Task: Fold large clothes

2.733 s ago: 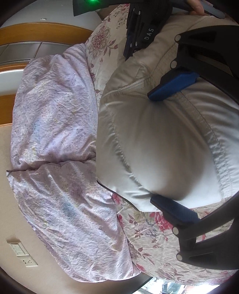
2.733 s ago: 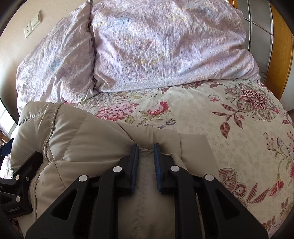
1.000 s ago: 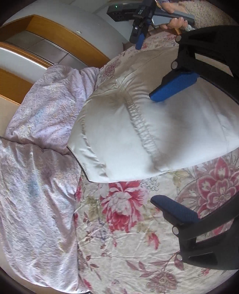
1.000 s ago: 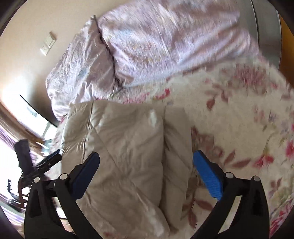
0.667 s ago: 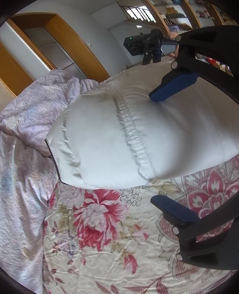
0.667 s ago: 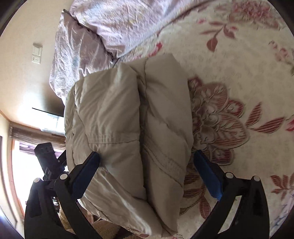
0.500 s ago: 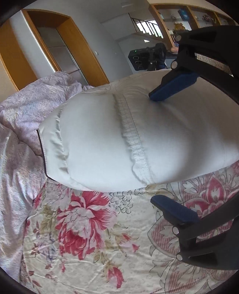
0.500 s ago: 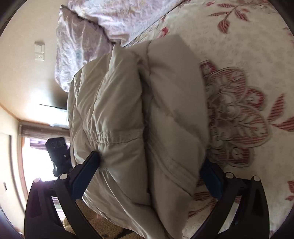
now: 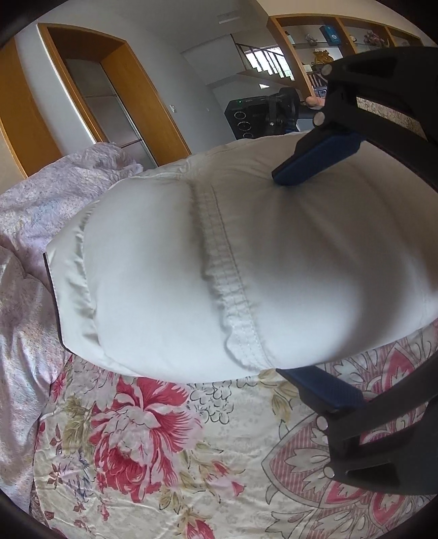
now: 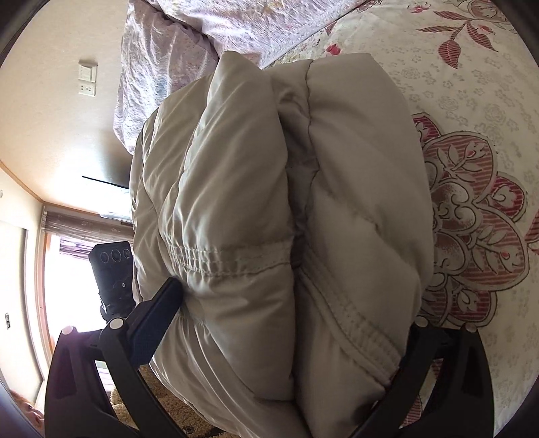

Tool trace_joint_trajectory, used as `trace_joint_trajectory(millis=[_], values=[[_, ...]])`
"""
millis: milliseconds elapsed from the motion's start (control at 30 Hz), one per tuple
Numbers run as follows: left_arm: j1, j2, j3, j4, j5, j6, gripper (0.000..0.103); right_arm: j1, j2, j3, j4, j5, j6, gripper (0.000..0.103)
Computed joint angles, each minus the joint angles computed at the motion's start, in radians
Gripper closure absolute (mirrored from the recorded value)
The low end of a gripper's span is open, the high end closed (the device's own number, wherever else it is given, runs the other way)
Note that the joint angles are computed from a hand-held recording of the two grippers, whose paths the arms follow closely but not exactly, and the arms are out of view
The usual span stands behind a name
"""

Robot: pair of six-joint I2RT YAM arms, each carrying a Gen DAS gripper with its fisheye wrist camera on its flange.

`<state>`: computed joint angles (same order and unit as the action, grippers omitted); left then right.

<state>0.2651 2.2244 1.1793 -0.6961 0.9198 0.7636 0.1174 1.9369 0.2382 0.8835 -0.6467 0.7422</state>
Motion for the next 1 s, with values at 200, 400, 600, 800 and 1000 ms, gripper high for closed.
trace_joint_trajectory(millis=[200,400,600,800,1000], values=[[-0.008,0.037,0.021,-0.006,0.031,-0.022,0.002,-0.028,0.049,0.0,0.055,-0.019,-0.005,0.001],[-0.006,0.03,0.008,-0.006,0.037,-0.021,0.002,-0.012,0.09,0.001,0.125,-0.024,0.0,0.001],[-0.016,0.026,0.008,0.01,0.04,-0.045,0.002,-0.011,0.083,0.007,0.109,-0.028,-0.011,0.001],[-0.039,-0.081,-0.097,0.131,0.039,-0.08,0.011,0.062,0.118,-0.002,0.23,0.024,-0.012,0.001],[-0.034,-0.136,-0.108,0.135,0.042,-0.058,0.019,0.062,0.162,-0.044,0.398,0.01,0.005,0.013]])
